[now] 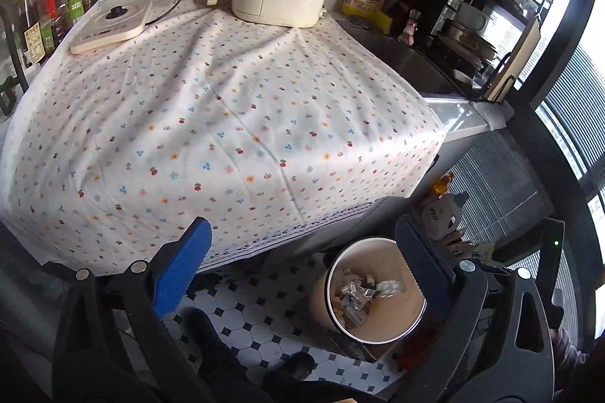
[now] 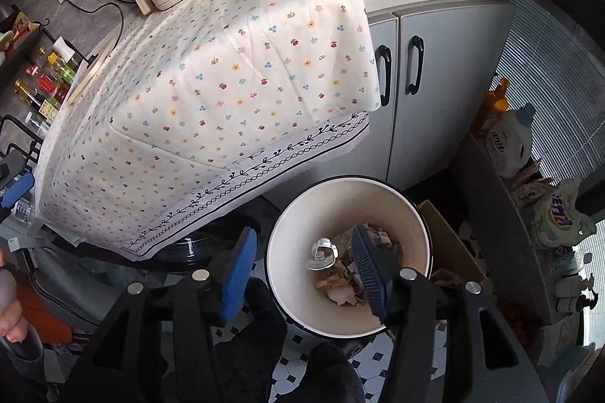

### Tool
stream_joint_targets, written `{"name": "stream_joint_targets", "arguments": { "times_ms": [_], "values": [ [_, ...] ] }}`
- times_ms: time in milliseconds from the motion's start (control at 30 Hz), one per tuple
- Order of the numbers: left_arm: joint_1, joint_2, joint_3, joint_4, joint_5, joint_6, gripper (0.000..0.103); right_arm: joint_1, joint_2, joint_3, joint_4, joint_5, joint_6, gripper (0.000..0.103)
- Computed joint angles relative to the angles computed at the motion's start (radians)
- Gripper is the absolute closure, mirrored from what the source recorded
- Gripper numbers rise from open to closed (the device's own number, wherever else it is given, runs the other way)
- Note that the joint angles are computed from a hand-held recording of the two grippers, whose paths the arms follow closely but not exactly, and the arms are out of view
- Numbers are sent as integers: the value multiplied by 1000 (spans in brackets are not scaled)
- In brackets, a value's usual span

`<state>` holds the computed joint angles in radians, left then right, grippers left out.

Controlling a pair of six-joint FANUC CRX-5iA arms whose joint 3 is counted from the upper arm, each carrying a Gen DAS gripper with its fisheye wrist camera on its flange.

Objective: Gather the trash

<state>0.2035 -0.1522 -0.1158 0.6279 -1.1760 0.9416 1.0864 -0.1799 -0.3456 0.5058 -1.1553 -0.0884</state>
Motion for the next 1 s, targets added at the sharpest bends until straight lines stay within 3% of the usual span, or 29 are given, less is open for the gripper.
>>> {"name": "stream_joint_targets", "arguments": {
  "times_ms": [167, 333, 433, 500, 833, 1000],
  "values": [
    [13, 45, 57, 25, -31, -19, 6, -9, 20, 54, -16, -55, -8, 45],
    [31, 98, 99, 95, -33, -112, 6, 7, 50, 111, 23, -129, -55, 39],
    [46, 172, 181, 107, -90, -119, 6, 11, 91, 189, 19, -214, -103, 35],
    [55, 210, 214, 142, -104, -162, 6, 26, 96, 212, 49, -235, -175, 24],
    [104, 363, 415, 208, -231, -250, 6, 66, 245, 433, 136, -452, -283, 18],
    [130, 376, 471, 222, -263, -260, 6, 98, 287, 504, 197, -521, -314, 8]
  ]
}}
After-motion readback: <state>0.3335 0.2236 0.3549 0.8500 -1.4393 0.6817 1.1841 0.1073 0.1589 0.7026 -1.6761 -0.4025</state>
